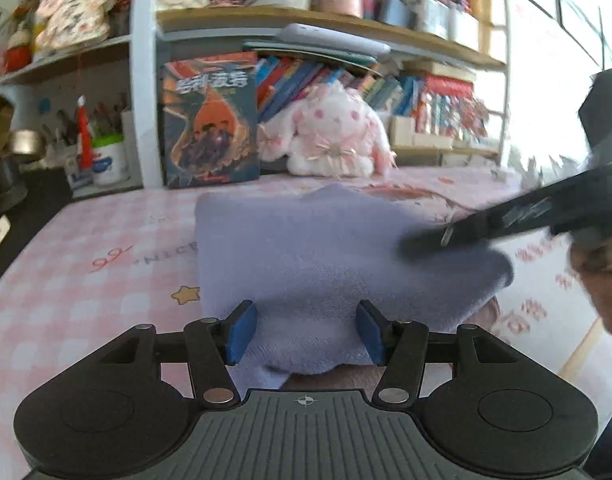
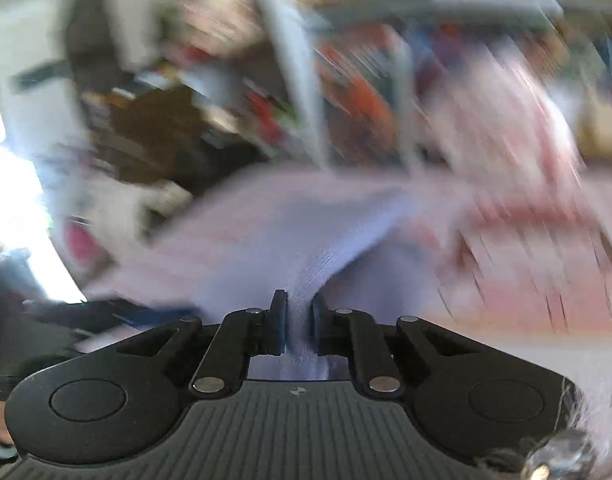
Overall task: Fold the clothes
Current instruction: 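Pinch and straighten the folded lavender edge with the right gripper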
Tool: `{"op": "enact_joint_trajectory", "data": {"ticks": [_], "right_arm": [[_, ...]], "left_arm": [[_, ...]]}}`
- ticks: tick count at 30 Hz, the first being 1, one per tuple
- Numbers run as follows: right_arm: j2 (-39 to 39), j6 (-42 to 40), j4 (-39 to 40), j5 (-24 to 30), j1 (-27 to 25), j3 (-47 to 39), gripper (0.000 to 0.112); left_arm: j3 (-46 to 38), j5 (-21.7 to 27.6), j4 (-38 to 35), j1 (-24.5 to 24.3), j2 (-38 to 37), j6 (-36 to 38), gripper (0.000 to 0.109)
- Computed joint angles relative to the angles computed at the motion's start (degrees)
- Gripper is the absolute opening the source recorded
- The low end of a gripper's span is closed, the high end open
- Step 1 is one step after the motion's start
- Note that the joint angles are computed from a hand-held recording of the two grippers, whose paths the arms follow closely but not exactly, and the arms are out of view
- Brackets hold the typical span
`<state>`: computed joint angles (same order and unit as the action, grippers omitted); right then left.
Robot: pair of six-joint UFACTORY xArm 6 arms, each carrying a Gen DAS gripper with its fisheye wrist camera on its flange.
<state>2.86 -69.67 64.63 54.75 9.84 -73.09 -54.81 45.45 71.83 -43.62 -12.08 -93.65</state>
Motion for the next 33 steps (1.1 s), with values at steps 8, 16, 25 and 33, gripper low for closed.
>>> {"op": "enact_joint_trajectory", "data": {"ticks": [8,16,25,33], "right_arm": [[3.6,9.1,-0.4,2.7,-0.8,-2.6,0.018],[7.2,15.8,-3.6,1.0,1.8,-9.6,0.033],[-2.9,-18.4,16.9,1.3,0.3,3.3,0.010],[4.2,2.0,1.5,-8.7,4.3,-2.3,0.012]], "left_arm": [[-0.4,0.1,-2.0,0.1,-0.2,2.3,0.056],[0.2,-1.2,-2.0,0.7,-0.6,2.4,0.056],[-0.1,-3.1,-6.1,2.3,-0.8,2.7,0.056],[-0.5,-1.6,-4.8,1.4,-0.1,2.5,0.056]]}}
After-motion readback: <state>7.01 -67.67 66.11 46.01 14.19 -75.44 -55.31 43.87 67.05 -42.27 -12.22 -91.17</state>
